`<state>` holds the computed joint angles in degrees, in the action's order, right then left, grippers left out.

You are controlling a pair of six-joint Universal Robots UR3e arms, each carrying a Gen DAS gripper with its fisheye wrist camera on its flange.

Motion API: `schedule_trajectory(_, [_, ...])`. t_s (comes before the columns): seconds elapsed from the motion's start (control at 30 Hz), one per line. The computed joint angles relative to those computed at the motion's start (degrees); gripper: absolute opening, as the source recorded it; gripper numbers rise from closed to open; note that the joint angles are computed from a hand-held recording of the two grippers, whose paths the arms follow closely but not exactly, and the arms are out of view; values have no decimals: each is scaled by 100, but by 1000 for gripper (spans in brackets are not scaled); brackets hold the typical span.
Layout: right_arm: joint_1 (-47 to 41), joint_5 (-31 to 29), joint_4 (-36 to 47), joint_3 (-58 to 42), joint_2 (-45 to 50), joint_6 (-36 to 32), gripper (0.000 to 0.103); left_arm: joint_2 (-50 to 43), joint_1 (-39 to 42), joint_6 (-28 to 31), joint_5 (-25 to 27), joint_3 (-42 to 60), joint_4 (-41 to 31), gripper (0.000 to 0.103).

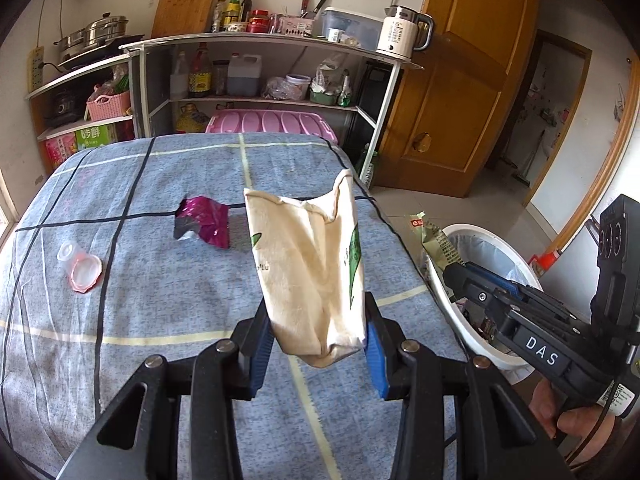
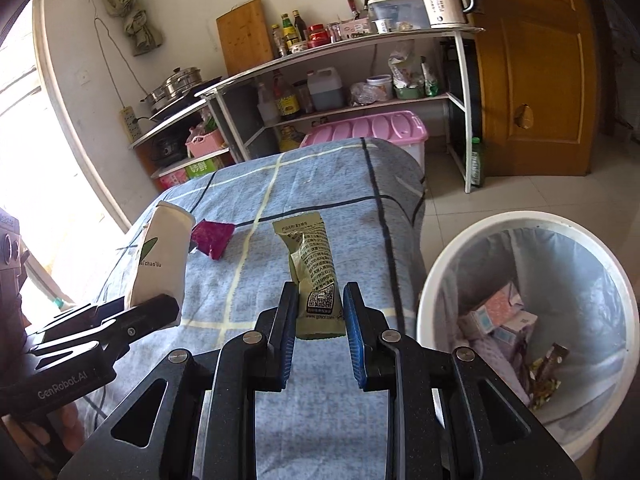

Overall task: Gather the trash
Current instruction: 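Carry the cloth bag and tan packet over the white bin, then open both grippers over the bin to drop the bag and packet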

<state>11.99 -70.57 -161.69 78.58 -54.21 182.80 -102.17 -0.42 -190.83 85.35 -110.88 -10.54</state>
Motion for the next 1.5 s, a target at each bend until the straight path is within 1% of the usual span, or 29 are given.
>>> schedule_trajectory(0.2, [-441, 51, -411, 830, -531, 6, 24, -442, -486, 4, 157, 748, -265, 42])
schedule_trajectory(0.3, [-684, 35, -565, 1180, -756, -10, 24, -797, -778, -2, 269, 1275, -425, 42])
schedule_trajectory(0.4, [-896, -164, -627, 1383, -899, -31, 24, -1209, -1039, 41, 285, 1880, -620, 42])
schedule_trajectory(0.5, [-1153, -243, -519, 1471, -966, -116, 24, -1699, -1259, 57, 222, 2627, -927, 42])
schedule_trajectory(0.57, [-1250, -429, -382, 1447, -954, -195, 24, -2052, -1419, 94, 207, 3170, -1149, 42])
schedule_trajectory(0.6, [-1292, -532, -341, 1436, -932, -227, 24, -2209, -1478, 97, 166, 3425, -1286, 42])
schedule_trajectory(0.67, [-1417, -554, -208, 1416, -903, -288, 24, -2504, -1604, 96, 48, 3859, -1482, 42])
schedule_trajectory(0.77, [-1558, -636, -136, 1372, -829, -337, 24, -2939, -1815, 168, 206, 4579, -1836, 42])
schedule_trajectory(0.87, [-1682, -682, -126, 1368, -771, -361, 24, -3252, -1884, 160, 105, 5089, -2165, 42])
schedule_trajectory(1.0, [-1749, -773, -38, 1251, -646, -413, 24, -3622, -1919, 155, 129, 5712, -2537, 42])
schedule_trajectory(1.13, [-1759, -897, 26, 1144, -530, -439, 24, -3870, -1951, 131, 160, 6131, -2836, 43])
schedule_trajectory(1.2, [-1754, -919, 146, 1030, -454, -492, 26, -3913, -1950, 140, 129, 6174, -2843, 43])
schedule_trajectory(1.33, [-1654, -1155, 274, 849, -334, -464, 27, -4023, -1946, 58, 167, 6364, -2996, 46])
schedule_trajectory(1.37, [-1649, -1175, 278, 830, -317, -457, 28, -4017, -1962, 97, 235, 6347, -2965, 47])
schedule_trajectory(1.4, [-1646, -1188, 284, 828, -314, -447, 30, -3996, -1966, 107, 260, 6300, -2921, 51])
schedule_trajectory(1.43, [-1646, -1190, 294, 830, -314, -435, 35, -3974, -1950, 88, 233, 6264, -2904, 54])
schedule_trajectory(1.5, [-1673, -1132, 261, 905, -362, -404, 37, -3904, -1922, 82, 193, 6139, -2813, 56])
